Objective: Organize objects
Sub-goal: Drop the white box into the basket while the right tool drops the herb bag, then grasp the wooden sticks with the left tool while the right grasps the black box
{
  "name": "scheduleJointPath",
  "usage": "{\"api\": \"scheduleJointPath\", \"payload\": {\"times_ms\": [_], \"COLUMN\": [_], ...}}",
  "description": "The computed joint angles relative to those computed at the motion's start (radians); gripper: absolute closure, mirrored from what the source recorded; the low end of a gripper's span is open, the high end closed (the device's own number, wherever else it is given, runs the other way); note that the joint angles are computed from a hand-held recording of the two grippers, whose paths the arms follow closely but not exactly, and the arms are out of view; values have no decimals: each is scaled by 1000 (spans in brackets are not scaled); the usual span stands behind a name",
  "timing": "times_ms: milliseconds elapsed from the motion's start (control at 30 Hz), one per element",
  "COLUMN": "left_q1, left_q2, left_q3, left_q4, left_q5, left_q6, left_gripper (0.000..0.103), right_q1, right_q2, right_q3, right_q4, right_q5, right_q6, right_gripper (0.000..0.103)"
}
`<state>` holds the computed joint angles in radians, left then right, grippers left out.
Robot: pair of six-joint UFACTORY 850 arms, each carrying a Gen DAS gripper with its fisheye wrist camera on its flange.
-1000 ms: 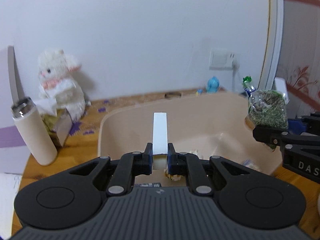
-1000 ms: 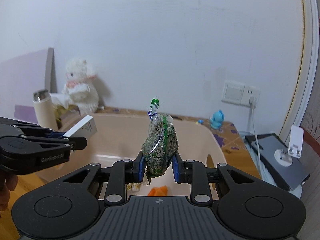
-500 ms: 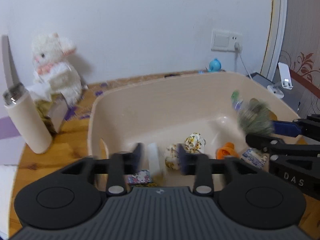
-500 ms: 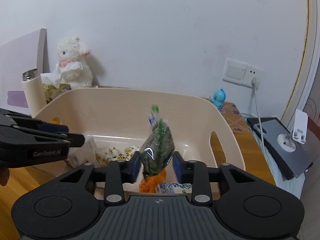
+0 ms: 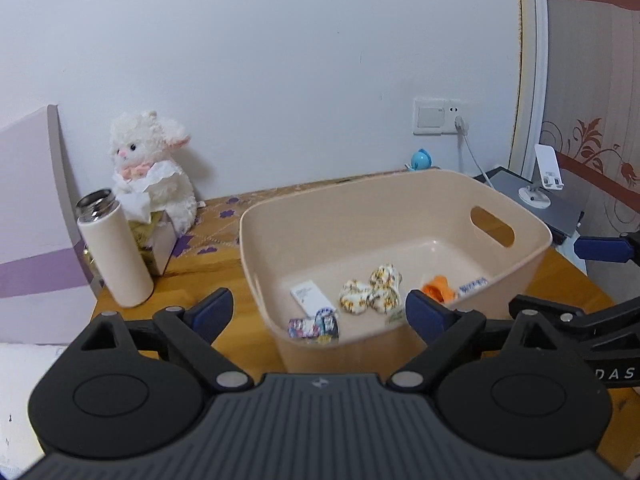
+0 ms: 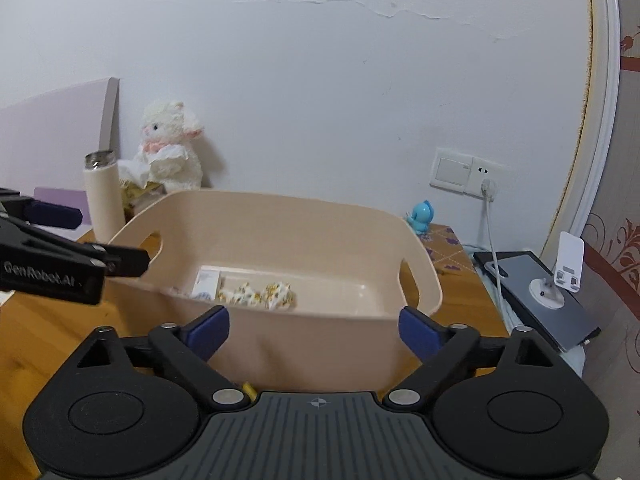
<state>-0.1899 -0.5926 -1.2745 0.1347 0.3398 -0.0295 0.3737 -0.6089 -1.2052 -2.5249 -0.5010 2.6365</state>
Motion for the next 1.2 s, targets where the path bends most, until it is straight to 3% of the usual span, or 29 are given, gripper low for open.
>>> {"api": "scheduleJointPath", "payload": {"times_ms": [267,400,633,733,833,1033,1200], "left_q1": [21,41,61,55,47,57,53], "left_q2": [13,-12,-56,-70,-91,-136,-162], "left_q3": [83,92,104,101,85,27,-11], "left_q4": [60,269,458,447,439,665,661], "left_q5": [-11,-33,-7,-10,-21,-12,-13], "left_q6": [-29,-224,-335,-289,-252,-484,-494], "left_gripper": [9,9,9,9,9,9,9], "right_q1": [18,27,35,36,28,14,2], "right_q2": [6,-15,-57,-76,-90,-113,-132], "right_q3": [53,63,55,42,33,19,0], "right_q4": [21,35,65,101,67,-52,-146], "right_q5": [34,58,88,90,104,104,104], "right_q6": [-41,-60,-99,-135,-97,11,96], "right_gripper": [3,3,3,3,3,3,3]}}
